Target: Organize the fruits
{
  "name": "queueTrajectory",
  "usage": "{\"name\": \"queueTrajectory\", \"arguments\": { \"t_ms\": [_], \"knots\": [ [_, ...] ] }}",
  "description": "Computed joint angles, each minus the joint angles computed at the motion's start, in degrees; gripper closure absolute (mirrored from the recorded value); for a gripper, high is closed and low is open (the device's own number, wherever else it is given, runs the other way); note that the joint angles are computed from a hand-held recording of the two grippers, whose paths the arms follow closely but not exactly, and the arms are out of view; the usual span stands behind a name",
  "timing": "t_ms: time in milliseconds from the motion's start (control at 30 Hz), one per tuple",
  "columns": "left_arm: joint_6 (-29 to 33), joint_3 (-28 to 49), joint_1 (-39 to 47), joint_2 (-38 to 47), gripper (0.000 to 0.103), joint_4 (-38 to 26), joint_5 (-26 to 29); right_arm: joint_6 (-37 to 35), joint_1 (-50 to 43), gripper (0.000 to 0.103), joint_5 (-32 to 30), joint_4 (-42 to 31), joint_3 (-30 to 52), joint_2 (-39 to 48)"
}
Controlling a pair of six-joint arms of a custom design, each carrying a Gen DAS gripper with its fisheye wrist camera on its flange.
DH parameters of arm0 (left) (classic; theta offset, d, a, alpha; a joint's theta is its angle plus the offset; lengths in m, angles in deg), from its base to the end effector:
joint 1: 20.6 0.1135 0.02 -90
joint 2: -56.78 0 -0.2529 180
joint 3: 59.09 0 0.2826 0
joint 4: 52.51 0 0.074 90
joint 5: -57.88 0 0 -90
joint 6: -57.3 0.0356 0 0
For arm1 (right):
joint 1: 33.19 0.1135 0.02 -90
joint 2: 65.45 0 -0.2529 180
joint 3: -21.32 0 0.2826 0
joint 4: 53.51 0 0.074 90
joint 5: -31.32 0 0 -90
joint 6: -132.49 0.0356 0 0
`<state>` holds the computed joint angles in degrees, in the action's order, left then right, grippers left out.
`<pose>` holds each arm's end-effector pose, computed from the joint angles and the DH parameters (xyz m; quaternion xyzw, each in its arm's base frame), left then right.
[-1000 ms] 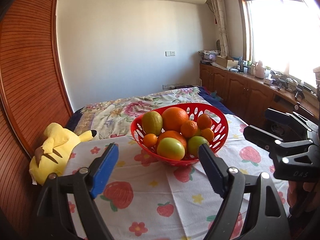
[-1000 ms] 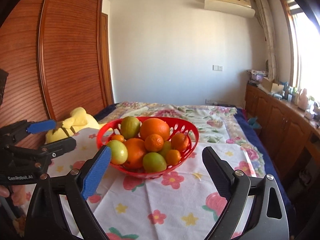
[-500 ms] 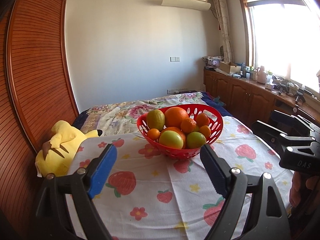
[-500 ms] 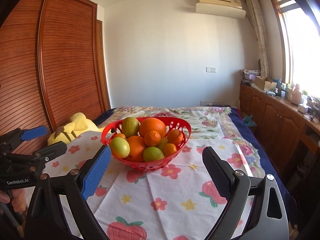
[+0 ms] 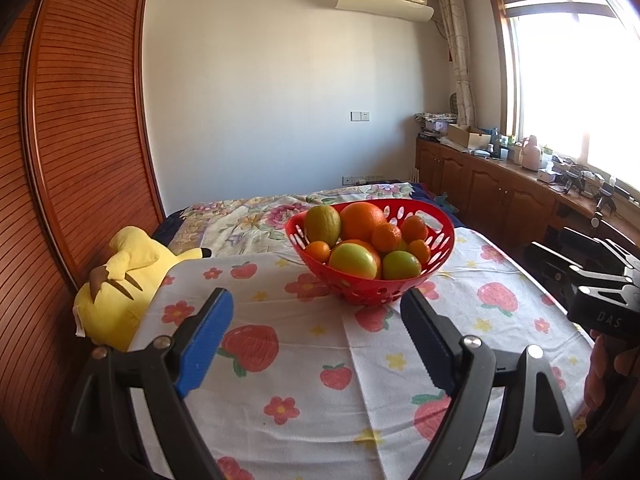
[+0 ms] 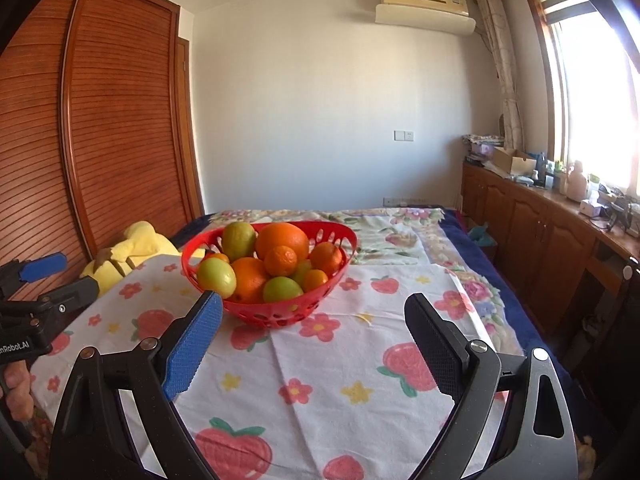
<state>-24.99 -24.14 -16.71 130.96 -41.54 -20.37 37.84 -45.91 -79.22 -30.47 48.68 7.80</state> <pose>0.2657 0.0108 0.1266 0.0809 0.8516 -0.0358 0.5167 0.2395 -0.0413 0.1111 -0.0407 0.8247 0.0647 0.5604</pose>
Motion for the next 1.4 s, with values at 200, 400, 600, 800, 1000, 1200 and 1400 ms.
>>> {"name": "queueTrajectory", "arguments": {
  "t_ms": [200,400,600,800,1000,1200,1400],
  "knots": [
    [-0.2,0.3,1.2,1.7,0.017,1.1,0.7,-0.1,0.0,0.009,0.0,0.4,0.1,0.7],
    [0.0,0.4,1.1,1.9,0.017,0.9,0.7,-0.1,0.3,0.009,0.1,0.0,0.1,0.3],
    [-0.1,0.3,1.2,1.6,0.017,0.8,0.9,0.0,0.4,0.009,0.4,0.2,0.0,0.3],
    [-0.2,0.0,1.5,1.3,0.017,0.8,1.1,0.0,0.5,0.009,0.5,0.1,-0.2,-0.1],
    [-0.1,-0.2,1.6,1.0,0.017,1.1,0.8,0.1,0.6,0.009,0.6,0.2,-0.2,-0.1],
    [-0.1,-0.6,1.7,0.2,0.016,1.1,1.3,-0.2,0.5,0.009,0.8,0.3,-0.3,0.0],
    [-0.1,-0.7,1.7,0.1,0.016,1.0,1.2,-0.3,0.3,0.009,0.6,0.5,-0.4,0.3]
  ]
}}
